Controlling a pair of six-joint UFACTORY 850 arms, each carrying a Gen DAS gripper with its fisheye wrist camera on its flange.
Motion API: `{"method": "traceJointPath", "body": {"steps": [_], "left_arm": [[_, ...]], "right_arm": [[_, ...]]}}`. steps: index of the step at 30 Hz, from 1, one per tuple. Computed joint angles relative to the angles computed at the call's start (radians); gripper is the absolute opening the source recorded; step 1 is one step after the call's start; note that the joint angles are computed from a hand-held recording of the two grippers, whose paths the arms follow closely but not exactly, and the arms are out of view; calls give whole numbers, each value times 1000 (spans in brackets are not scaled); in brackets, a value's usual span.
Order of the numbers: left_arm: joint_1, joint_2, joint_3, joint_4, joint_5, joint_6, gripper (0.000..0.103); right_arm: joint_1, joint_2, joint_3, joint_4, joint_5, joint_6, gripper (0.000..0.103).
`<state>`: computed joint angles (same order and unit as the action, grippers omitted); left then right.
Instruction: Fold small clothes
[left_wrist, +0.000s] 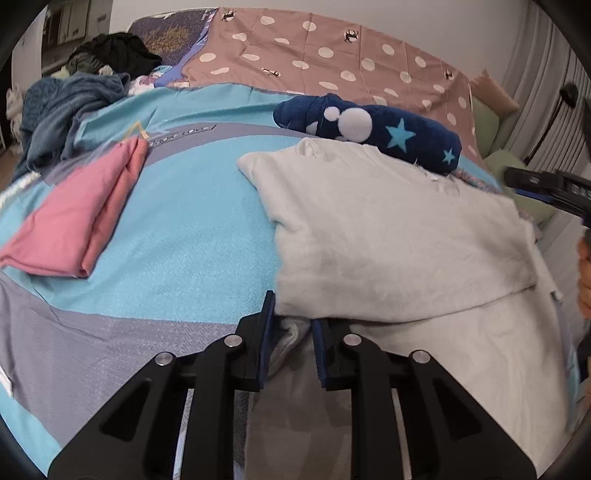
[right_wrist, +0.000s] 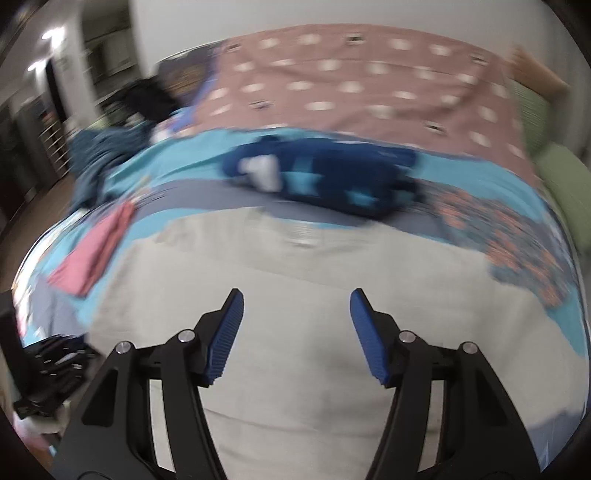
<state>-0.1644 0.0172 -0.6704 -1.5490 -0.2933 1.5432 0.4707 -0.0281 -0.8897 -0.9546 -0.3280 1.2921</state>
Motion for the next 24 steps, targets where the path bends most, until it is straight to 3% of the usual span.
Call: {"method": "traceJointPath", "body": {"steps": [2,8,12,13,15,16,22,24], "left_arm": [[18,-6,8,-52,-41,39,20],[44,-15,10,-82,-101,53,19],[56,-19,9,-86,-123,46,17],[55,-18,11,-90,-120,49,16],[49,-8,18,-110,-100,63,13],[43,-1,22,-124,-84,71,12],[12,33,41,-136,14,73,9],[6,39,43,-105,42,46,9]], "right_arm": [[40,-110,-119,110,-13,-179,78],[102,-420,-487,412,-107,-567,78],[133,-620,-741,512,-291,-791,74],[144,-660,-791,488,-345,-793,72],[154,-736,-880,483,-450,-827,40],[151,-764,-909,510,-482,-845,4],[117,-758,-906,546,-348,-716,1],[99,-716,-841,613,-221,-762,0]]}}
